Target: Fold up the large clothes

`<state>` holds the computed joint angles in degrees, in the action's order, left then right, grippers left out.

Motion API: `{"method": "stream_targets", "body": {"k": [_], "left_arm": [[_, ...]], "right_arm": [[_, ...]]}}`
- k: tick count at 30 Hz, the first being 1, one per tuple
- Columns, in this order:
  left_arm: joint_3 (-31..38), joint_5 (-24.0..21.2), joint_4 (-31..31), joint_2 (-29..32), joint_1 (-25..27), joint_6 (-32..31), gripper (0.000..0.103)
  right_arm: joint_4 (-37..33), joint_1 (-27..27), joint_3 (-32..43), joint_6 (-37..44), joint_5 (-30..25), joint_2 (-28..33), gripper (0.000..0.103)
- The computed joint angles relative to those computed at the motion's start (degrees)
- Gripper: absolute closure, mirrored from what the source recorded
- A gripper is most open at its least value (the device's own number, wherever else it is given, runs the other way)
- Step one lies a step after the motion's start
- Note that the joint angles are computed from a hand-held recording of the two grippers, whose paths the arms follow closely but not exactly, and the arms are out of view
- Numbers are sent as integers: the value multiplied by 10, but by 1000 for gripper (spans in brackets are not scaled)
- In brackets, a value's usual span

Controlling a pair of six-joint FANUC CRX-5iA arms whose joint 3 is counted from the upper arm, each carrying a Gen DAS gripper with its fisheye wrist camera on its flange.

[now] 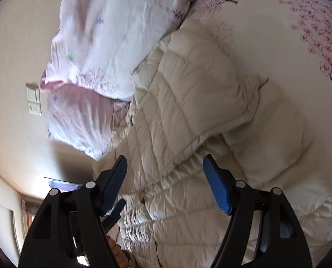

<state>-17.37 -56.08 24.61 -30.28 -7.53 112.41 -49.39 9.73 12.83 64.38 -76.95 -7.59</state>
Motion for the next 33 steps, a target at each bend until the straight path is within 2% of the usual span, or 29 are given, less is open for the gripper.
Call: {"method": "stream_targets", "body": {"k": [4, 8, 13, 15, 16, 17, 18, 19, 21, 24, 26, 29, 33], "left_arm": [[-13, -18, 10, 7, 30, 36, 1], [-53, -17, 49, -15, 70, 40, 12], [-59, -20, 36, -27, 96, 71, 22], [-58, -18, 30, -23, 102, 85, 34], [-61, -15, 33, -22, 107, 82, 40], [-61, -12, 34, -20, 108, 79, 56], [-62, -10, 44, -17, 114, 63, 77], [-59, -13, 52, -12, 122, 46, 83], [-44, -9, 48, -9, 128, 30, 90], [-10, -17, 1, -13, 143, 13, 91], [8, -36, -31, -10, 156, 11, 91], [12, -67, -48, -8, 169, 9, 91], [9, -98, -61, 2, 170, 13, 91]], "right_arm": [[14, 3, -6, -21, 22, 6, 32], [40, 17, -16, -43, 51, 6, 33], [90, 39, -32, -67, 90, -1, 40], [110, 46, -37, -74, 103, -5, 42], [126, 53, -39, -82, 110, -6, 46], [142, 61, -38, -89, 115, -5, 51], [157, 69, -37, -92, 120, -5, 65], [176, 81, -38, -86, 132, -8, 83], [197, 99, -44, -68, 152, -19, 90], [239, 136, -56, -41, 177, -38, 91], [267, 158, -53, -40, 164, -34, 91], [311, 187, -48, -54, 131, -17, 92], [349, 210, -50, -76, 114, -5, 92]]}}
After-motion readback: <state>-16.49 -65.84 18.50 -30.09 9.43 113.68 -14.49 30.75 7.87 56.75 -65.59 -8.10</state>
